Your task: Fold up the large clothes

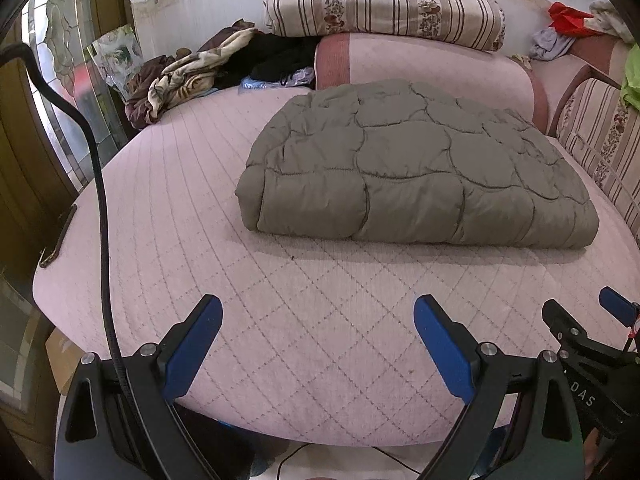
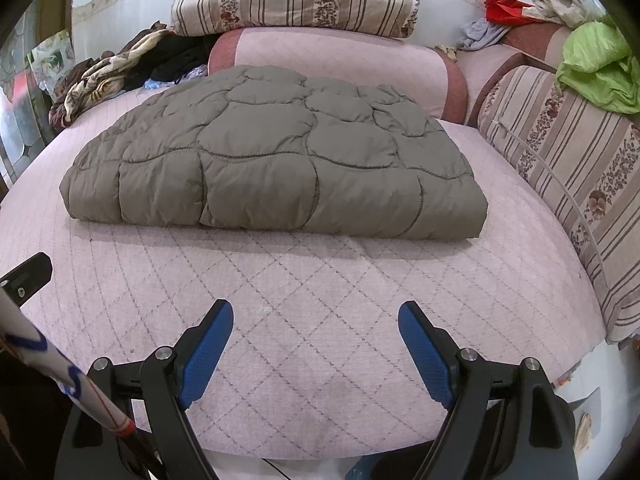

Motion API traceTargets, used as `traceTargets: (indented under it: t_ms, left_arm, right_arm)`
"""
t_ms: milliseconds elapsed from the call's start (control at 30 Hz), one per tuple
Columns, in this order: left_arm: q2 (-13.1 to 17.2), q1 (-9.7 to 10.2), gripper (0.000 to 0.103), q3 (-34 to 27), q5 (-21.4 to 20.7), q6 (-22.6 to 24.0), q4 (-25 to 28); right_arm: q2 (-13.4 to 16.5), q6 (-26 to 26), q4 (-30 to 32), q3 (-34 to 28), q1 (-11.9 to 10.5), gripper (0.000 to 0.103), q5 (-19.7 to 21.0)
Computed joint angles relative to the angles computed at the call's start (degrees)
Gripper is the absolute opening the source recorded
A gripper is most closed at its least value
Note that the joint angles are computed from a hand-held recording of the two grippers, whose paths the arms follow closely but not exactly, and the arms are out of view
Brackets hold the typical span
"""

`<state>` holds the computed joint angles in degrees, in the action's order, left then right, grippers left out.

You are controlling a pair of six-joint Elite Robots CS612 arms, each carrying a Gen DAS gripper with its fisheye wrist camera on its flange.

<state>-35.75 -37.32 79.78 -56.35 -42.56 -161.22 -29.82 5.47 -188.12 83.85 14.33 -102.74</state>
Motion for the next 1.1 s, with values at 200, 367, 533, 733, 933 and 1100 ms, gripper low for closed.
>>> traceTargets:
  t_ms: [200, 367, 533, 733, 933, 1100]
  left_arm:
    - [0.4, 0.35, 0.096, -0.7, -1.1, -0.7, 2.0]
    - [0.6, 0.34, 0.096, -1.0, -0.4, -0.7, 2.9]
    - [0.9, 0.48, 0.096, -1.5, -1.0, -0.8, 4.1]
    - [1.1, 0.72, 0.096, -1.7, -1.7, -0.9, 4.7]
    - [1.2, 0.86, 0.096, -1.9, -1.8, -1.1, 5.1]
    - [1.3, 0.93, 0.096, -2.0, -2.0, -1.3, 5.4]
  right_arm:
    - [0.3, -0.3, 1.0, -0.6, 0.0, 0.088, 0.2]
    - [0.5, 0.1, 1.0, -0.8, -0.1, 0.088, 0.2]
    - [0.7, 0.5, 1.7, -1.3, -0.1, 0.088, -0.1]
    - [0.9, 0.4, 2.0, -1.4, -0.1, 0.088, -0.1]
    - [1.1, 0.2, 1.9, -1.5, -0.1, 0.088, 0.1]
    - [1.1, 0.5, 2.2, -1.6, -0.1, 0.088, 0.0]
